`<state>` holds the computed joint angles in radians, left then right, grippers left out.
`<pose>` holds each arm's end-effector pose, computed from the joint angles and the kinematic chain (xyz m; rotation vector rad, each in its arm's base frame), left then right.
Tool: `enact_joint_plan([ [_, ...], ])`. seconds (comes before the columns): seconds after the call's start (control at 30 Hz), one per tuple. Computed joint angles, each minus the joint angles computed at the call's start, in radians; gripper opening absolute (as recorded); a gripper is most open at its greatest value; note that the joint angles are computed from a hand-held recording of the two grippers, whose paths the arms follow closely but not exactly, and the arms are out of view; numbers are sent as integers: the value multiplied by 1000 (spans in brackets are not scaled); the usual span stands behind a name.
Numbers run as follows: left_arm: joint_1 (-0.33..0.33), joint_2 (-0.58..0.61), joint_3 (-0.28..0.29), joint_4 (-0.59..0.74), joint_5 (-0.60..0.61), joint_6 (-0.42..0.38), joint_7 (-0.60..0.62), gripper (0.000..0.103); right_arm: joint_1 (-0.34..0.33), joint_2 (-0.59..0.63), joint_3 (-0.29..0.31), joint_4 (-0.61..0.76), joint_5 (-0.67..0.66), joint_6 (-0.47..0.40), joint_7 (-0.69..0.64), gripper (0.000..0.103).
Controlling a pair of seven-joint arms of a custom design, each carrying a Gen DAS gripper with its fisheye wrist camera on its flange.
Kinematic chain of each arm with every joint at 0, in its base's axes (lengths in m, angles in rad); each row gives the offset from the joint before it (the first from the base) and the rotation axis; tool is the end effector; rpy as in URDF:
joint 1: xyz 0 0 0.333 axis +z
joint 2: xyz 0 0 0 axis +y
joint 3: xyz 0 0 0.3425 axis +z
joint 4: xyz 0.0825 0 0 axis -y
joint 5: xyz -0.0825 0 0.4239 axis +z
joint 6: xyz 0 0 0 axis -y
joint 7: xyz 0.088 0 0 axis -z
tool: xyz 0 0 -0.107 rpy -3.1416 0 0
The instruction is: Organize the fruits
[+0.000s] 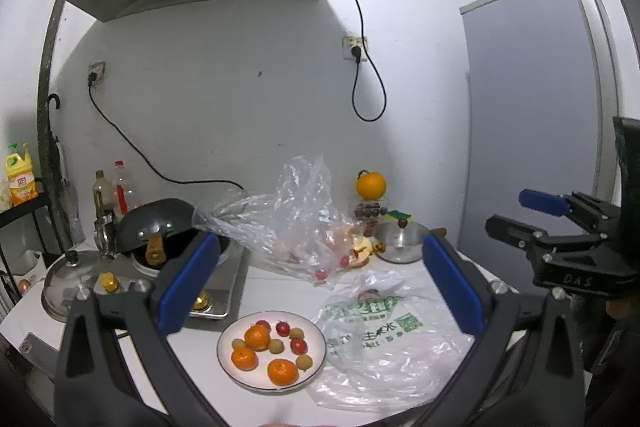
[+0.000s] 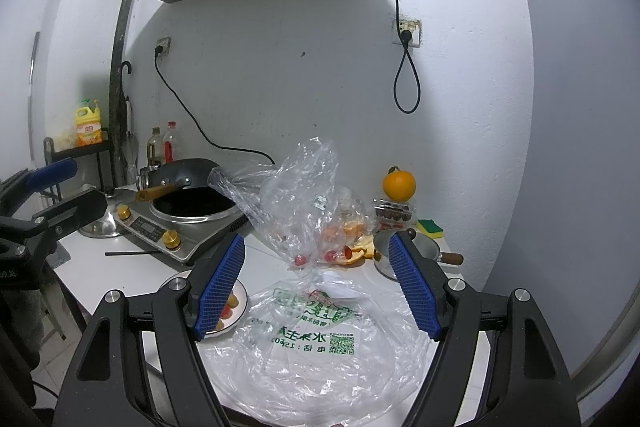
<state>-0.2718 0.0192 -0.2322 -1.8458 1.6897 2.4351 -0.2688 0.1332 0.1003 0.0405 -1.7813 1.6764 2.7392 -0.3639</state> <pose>0.5720 -0.3113 0.5903 -1.4125 1.1590 -0.9864 0.6673 0.0765 0.5698 -1.7214 0.7725 -0.7862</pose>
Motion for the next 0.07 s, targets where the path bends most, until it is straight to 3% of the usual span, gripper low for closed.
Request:
enact_joint_plan([
  [0.07,0,5,1,5,8,7,-2,103,0,3,0,3,-4,1,5,78],
])
